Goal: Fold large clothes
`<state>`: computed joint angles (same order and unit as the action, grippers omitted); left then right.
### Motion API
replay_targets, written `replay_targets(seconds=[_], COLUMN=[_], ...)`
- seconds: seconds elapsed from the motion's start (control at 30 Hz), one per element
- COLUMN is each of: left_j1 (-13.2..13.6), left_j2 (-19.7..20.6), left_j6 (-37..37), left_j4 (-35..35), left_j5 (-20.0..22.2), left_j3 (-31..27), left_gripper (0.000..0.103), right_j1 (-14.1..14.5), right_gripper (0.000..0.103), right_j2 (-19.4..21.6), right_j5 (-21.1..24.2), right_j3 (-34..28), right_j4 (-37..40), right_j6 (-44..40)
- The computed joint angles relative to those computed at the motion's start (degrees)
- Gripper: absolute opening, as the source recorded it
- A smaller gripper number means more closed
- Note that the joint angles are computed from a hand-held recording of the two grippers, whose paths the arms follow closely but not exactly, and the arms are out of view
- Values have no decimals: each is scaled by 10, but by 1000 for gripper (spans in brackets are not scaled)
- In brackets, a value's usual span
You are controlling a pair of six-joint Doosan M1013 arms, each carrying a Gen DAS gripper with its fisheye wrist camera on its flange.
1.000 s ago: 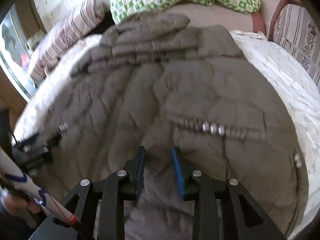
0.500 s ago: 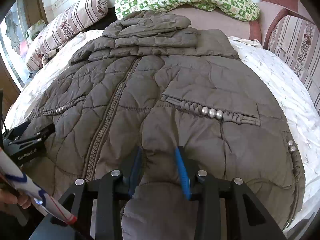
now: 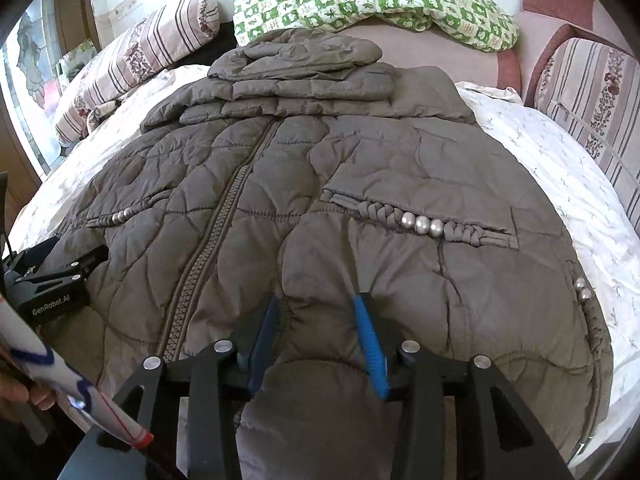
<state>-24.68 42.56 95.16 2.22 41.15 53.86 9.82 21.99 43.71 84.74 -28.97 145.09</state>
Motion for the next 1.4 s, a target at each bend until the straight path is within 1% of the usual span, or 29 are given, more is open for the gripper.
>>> replay_targets(seconds=[0.1, 0.27, 0.4, 0.6, 0.67, 0.8, 0.83, 0.87, 0.93, 1.0, 1.03, 1.07, 1.1, 1.13, 1.17, 1.23, 1.3, 1.4], left_j1=[-1, -2, -2, 0, 1, 11, 13, 19, 26, 41, 49, 57, 66, 73, 80, 100, 108, 115], left_j2=[0, -2, -11, -13, -17, -36, -42, -52, -65, -75, -75, -74, -69, -62, -57, -39, -27, -16], left_j6=[-2, -15, -11, -2, 9, 72, 86, 114, 119, 130, 126, 121, 110, 86, 70, 58, 52, 52], left_j4=[1, 14, 11, 5, -4, -63, -78, -109, -126, -163, -180, -193, -206, -202, -208, -277, -303, -338], left_j5=[0, -9, -52, -51, -52, -52, -57, -66, -84, -87, -81, -74, -56, -37, -23, 26, 55, 79], left_j3=[0, 5, 31, 32, 38, 61, 68, 82, 100, 109, 108, 105, 95, 84, 75, 50, 36, 26], left_gripper=[101, 103, 103, 103, 103, 103, 103, 103, 103, 103, 103, 103, 103, 103, 102, 101, 98, 98], right_j1=[0, 6, 12, 16, 15, 10, 8, 5, -4, -11, -17, -22, -27, -34, -42, -56, -68, -90], right_gripper=[47, 52, 55, 57, 58, 59, 59, 59, 60, 63, 67, 68, 69, 69, 69, 69, 69, 69], right_j2=[-2, -10, -18, -32, -38, -57, -68, -77, -98, -117, -130, -139, -146, -154, -161, -170, -173, -177], right_j5=[-8, -21, -32, -46, -51, -75, -84, -90, -100, -97, -88, -77, -71, -64, -63, -79, -91, -154], right_j3=[5, 21, 36, 55, 59, 75, 85, 94, 115, 133, 147, 155, 163, 173, 183, 197, 206, 224], right_j4=[-2, -30, -55, -60, -51, -30, -41, -53, -89, -129, -160, -178, -186, -189, -181, -158, -127, -56], right_j6=[5, 44, 76, 101, 90, 75, 95, 118, 183, 254, 311, 347, 370, 398, 415, 427, 432, 411])
